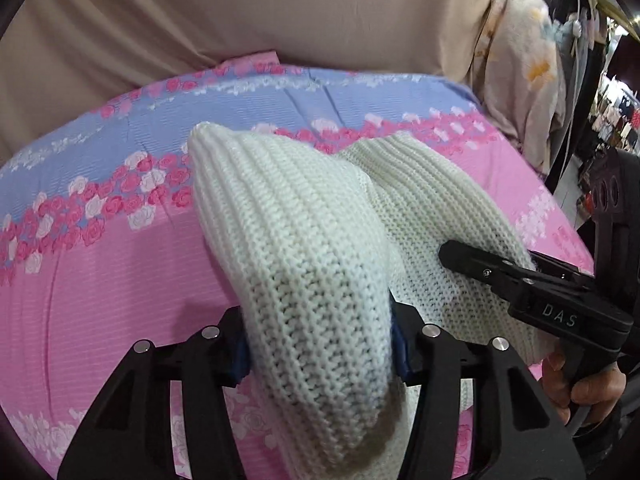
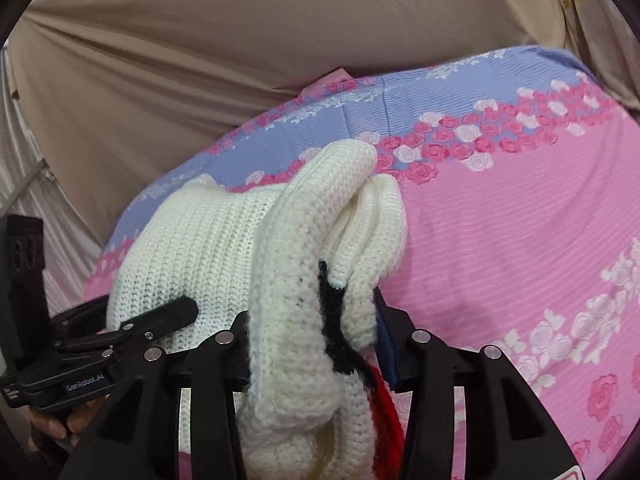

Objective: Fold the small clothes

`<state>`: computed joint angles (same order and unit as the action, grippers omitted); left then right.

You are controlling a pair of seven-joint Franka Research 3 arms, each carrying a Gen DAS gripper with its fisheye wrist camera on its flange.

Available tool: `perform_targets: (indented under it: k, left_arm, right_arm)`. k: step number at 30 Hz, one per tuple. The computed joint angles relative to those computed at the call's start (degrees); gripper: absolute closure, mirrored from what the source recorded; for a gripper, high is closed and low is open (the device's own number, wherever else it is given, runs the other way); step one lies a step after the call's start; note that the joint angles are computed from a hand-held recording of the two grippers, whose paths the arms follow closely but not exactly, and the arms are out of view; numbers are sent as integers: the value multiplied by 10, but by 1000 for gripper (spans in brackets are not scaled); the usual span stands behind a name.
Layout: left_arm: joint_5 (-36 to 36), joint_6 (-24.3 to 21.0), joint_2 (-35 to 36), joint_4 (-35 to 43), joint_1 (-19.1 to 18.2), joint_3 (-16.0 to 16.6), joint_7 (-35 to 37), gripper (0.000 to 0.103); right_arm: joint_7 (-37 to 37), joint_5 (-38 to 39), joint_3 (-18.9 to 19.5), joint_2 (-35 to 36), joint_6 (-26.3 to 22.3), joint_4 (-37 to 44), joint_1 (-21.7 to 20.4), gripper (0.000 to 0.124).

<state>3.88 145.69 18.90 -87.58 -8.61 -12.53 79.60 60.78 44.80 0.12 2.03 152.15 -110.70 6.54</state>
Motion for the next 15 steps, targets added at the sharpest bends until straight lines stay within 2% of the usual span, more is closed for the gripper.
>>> perform_targets:
  k: [3,6,8,11,15]
  left_arm:
    - [37,-23,0,-5,-14,16,-38,46]
    - [51,-33,2,-3,-16,18,-52,32]
    - [74,-48,3,2,-23,26,-76,14]
    - [89,-53,4,0,-22,27,-89,8]
    - [63,-51,4,-1,-10,13,-73,10]
  right_arm:
    - [77,-73,-6,32,-7,8,1,77]
    - [47,-4,1,48,-35,20,-19,65]
    - [57,-8,2,55,-41,27,-22,56]
    - [59,-10,5,63,-45,32,-23,51]
    - [67,-15,9,68,-40,34,-22,52]
